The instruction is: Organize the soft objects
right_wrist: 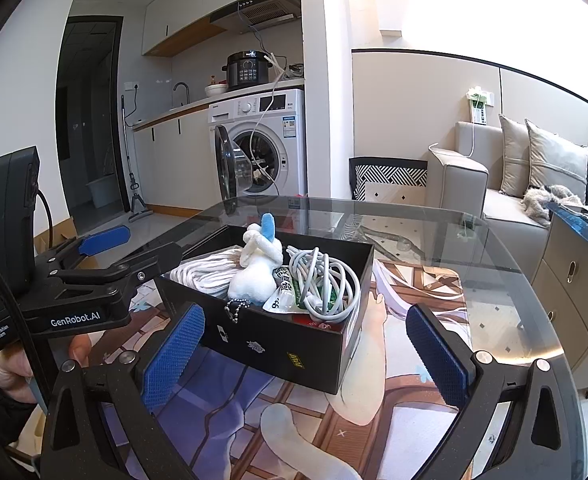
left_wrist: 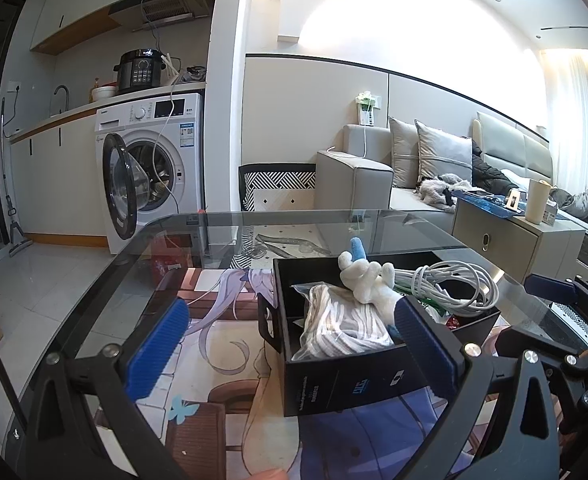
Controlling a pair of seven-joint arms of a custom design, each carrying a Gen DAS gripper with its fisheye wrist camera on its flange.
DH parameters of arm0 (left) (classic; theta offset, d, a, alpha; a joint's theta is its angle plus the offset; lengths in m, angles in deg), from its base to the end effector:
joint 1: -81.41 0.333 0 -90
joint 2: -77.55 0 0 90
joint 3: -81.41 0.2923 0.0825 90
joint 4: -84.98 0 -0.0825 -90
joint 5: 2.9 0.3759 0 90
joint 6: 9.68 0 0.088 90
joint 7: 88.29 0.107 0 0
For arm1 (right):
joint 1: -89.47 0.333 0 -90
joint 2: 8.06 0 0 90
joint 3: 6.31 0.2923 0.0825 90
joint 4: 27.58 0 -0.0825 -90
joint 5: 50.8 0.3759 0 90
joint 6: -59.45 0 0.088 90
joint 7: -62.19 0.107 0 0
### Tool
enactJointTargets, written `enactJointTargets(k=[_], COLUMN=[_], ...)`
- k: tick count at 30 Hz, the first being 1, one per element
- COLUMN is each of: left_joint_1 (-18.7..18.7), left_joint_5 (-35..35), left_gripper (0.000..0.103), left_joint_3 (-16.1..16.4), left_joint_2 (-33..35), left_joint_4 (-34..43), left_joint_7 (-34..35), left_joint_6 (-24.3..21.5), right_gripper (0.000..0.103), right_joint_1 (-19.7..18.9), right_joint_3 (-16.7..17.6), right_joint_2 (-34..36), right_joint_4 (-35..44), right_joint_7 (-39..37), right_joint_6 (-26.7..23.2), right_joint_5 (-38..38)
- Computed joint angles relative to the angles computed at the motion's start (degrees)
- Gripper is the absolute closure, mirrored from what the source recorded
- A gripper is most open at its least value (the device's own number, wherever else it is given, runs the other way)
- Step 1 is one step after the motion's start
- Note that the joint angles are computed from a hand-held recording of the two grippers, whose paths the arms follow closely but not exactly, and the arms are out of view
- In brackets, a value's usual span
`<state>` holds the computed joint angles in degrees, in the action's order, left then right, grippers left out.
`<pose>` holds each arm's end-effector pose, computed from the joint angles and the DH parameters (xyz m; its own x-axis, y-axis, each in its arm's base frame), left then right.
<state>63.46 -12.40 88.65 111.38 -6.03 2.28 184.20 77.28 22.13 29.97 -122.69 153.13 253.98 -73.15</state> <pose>0.7040 -0.1368 0.4292 -0.1171 -0.9915 0.0570 -0.3577 -0.0114 -0.9338 0.6867 0.1602 0.3892 0.4160 -0.9093 -0.0065 -0.3584 -0.1574 -0.9202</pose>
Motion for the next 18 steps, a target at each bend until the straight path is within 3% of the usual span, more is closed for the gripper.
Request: enactJointTargets(k=[18], left_joint_1=[3.42], left_joint_5=[3.16], left_gripper=[0.000], left_joint_3=[-3.88], left_joint_2=[-0.36], left_joint_4=[-0.14], left_joint_7=[-0.52], left_joint_6=[-0.32], right_gripper=[0.000], right_joint_1=[-0.03], right_joint_3=[0.00], right_joint_2=[-0.09], right_joint_4=[-0.13], right_joint_7=[0.36], right_joint_6=[0.03], right_joint_5=[-0.30])
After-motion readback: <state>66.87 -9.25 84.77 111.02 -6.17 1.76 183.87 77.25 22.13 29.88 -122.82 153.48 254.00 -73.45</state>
